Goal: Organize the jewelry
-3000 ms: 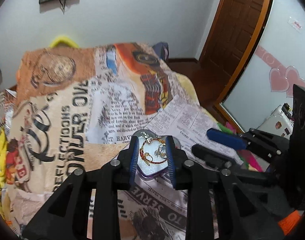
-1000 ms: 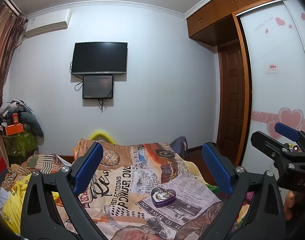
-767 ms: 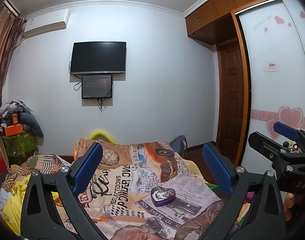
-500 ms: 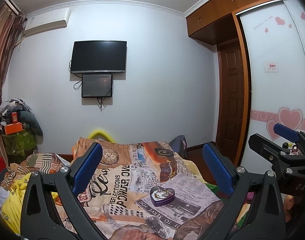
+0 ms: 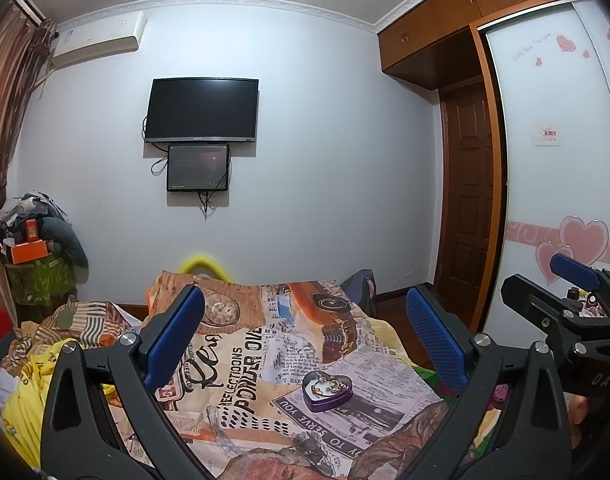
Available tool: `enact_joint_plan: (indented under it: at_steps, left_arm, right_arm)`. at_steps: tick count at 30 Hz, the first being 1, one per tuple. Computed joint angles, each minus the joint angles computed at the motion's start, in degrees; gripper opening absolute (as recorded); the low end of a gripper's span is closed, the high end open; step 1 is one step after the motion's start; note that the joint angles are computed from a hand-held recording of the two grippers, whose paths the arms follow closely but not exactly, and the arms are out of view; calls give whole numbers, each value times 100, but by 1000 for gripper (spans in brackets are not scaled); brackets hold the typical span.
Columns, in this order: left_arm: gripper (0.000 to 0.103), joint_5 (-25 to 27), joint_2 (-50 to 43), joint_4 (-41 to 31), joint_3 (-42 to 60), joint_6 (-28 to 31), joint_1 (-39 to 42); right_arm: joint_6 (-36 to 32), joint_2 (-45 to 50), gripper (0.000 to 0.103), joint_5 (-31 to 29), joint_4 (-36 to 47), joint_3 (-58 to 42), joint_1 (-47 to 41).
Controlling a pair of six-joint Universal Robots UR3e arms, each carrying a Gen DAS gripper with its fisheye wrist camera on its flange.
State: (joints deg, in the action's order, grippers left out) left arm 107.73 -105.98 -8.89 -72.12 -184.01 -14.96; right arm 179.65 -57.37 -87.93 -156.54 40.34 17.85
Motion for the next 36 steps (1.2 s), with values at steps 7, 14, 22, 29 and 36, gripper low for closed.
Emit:
enact_joint_plan:
  at_steps: [7, 14, 22, 29, 36]
  left_arm:
    - [102, 0, 39, 93, -110, -36, 51]
    - [102, -173, 119, 96, -218, -95, 127]
    - [102, -293, 131, 39, -231, -57, 140]
    - [102, -359, 126, -71, -182, -118, 170]
    - [102, -393, 75, -111, -157, -88, 182]
  right_arm:
    - [-19, 11, 103, -3, 83, -44, 12]
    - [1, 41, 103, 22, 164, -125, -4]
    - [23, 22, 103, 35, 159, -98, -16]
    - [52, 65, 103, 36, 211, -180, -24]
    - [83, 107, 103, 47, 257, -235, -32]
